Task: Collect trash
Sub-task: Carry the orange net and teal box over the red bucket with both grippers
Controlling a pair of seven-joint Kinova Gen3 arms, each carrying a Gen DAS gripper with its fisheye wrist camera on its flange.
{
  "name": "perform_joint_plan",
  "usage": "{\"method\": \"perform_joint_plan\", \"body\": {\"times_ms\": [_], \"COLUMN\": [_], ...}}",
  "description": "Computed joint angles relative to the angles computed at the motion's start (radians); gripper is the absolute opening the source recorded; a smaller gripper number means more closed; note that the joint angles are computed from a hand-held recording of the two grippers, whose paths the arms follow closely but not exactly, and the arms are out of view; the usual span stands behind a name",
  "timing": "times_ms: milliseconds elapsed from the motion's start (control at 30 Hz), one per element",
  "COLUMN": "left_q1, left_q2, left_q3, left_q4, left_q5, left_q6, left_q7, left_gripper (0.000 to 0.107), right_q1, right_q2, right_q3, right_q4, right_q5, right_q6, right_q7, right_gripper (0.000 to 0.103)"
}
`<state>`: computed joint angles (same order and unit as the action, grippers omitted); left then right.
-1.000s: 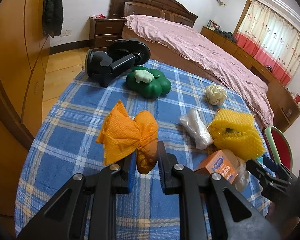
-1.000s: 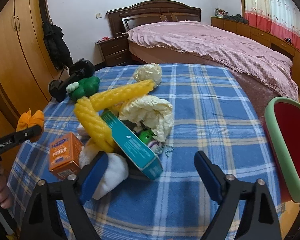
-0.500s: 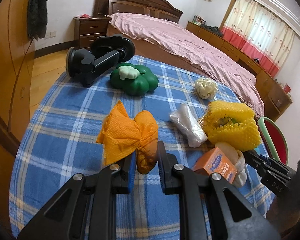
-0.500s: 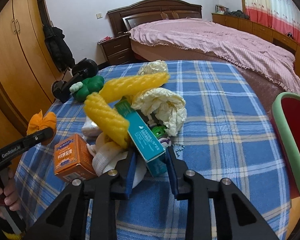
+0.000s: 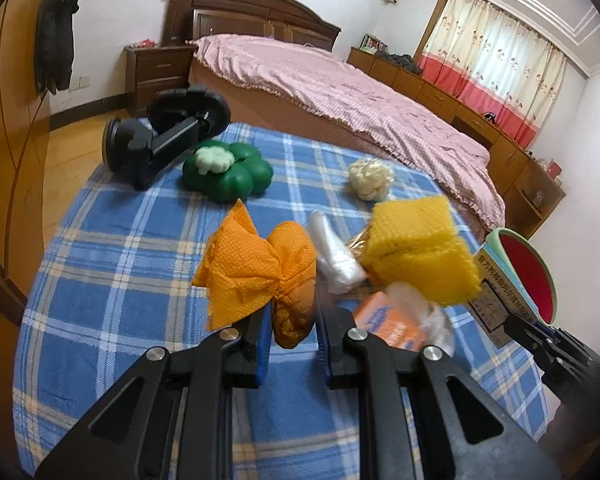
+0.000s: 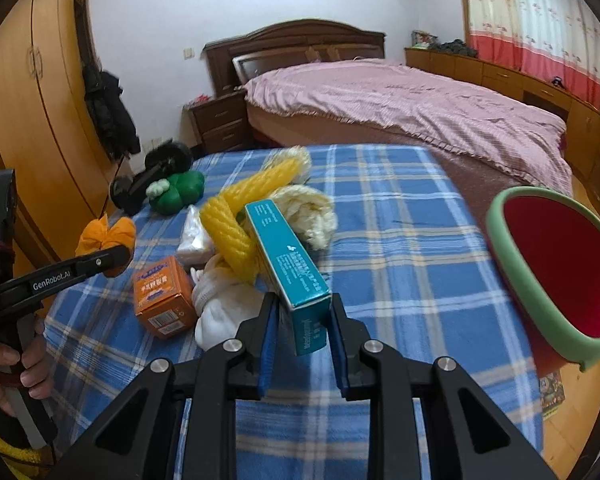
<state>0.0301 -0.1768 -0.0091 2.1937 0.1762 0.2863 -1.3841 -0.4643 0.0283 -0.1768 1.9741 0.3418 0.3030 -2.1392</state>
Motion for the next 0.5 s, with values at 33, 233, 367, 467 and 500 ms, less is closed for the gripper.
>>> {"method": "perform_joint_plan", "body": {"times_ms": [33, 233, 367, 467, 500], "left_q1": [-0.01, 0.011, 0.051, 0.044, 0.047], "left_q2": [-0.01, -0.044, -0.044, -0.038, -0.035], "left_q3": [0.019, 0.044, 0.036, 0.077, 0.086], "left_q4": [-0.002, -0.037, -0.07, -0.093, -0.101], "left_q5": [-0.015, -0.027, -0.001, -0.024, -0.029], "left_q6": [0.005, 0.046, 0.073, 0.079, 0.082], "left_q7": [0.018, 0.05, 0.039, 0.074, 0.083], "left_gripper": [0.019, 0.019, 0.019, 0.019, 0.019], "right_q1": [0.002, 0.07, 0.115, 0.117, 0.117], "right_q2": [-0.015, -0.097, -0.138, -0.155, -0.161], "right_q3": [0.004, -0.03, -0.03, -0.006, 0.003], "right_q4": [0.013, 0.067, 0.094, 0.103, 0.106], "right_q5": [0.011, 0.083, 0.022, -0.057, -0.083], "right_q6": [-0.01, -0.055, -0.098, -0.11, -0.113], "right_q7": [-0.018, -0.114, -0.055, 0.025, 0.053], "right_gripper": [0.026, 0.026, 0.026, 0.026, 0.026]}}
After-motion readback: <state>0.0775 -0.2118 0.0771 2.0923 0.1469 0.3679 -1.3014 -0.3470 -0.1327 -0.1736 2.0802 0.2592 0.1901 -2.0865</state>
